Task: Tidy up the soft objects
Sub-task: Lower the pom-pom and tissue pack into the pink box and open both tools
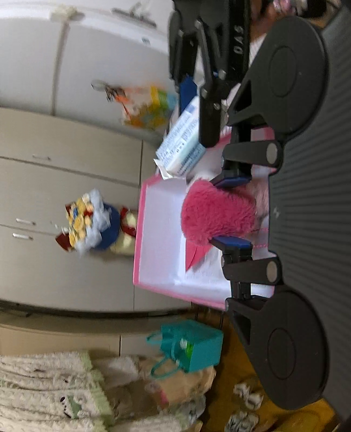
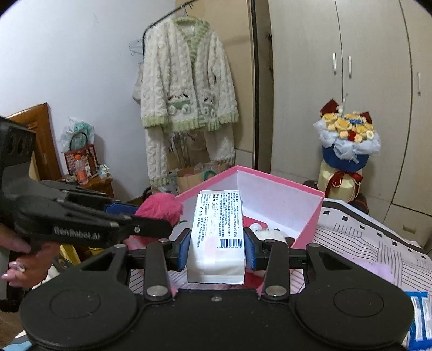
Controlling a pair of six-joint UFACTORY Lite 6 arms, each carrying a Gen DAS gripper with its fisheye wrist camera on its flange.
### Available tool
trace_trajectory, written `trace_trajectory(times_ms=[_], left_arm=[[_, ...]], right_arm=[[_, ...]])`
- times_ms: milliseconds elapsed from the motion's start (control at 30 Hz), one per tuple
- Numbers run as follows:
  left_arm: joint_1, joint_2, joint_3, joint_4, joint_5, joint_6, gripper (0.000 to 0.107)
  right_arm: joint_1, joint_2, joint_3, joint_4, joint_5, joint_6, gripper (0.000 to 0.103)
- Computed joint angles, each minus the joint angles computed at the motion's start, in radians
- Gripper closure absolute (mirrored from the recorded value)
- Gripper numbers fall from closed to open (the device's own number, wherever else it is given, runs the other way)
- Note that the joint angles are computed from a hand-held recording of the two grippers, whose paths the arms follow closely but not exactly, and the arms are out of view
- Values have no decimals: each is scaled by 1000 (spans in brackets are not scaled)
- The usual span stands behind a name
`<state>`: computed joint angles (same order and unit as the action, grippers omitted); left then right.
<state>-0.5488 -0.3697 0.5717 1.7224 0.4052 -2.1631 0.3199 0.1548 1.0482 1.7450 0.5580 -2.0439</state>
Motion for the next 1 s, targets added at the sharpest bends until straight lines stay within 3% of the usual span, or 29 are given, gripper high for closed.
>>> trace_trajectory(times_ms=[100,233,300,367,500,567,700,800,900,1000], left_arm=[[88,137,87,52,-22,9,72],[197,279,207,67,-129,41,72],[192,335,254,-21,-74,108,72],[162,352,261,-8,-8,113,72],[225,381,313,-67,-146,171,72],[232,418,346,-99,-155,203,71],[281,490,413,-296,-248,385,70],[285,496,408,-236,-237,303,64],[269,463,377,-173,-200,262,50],[254,394,318,-80,-191,184,47]], right_arm=[[25,147,167,-107,-28,109,58],[75,330,391,-308,-68,282,58],[101,386,457,-377,-118,319,58],[113,455,554,-504,-129,446,58],[146,549,692,-714,-146,628,58],[164,600,766,-851,-144,753,58],[193,695,910,-1122,-115,1032,58],[205,705,917,-1173,-155,1072,57],[195,679,883,-1132,-142,1043,45],[181,569,727,-957,-202,864,37]])
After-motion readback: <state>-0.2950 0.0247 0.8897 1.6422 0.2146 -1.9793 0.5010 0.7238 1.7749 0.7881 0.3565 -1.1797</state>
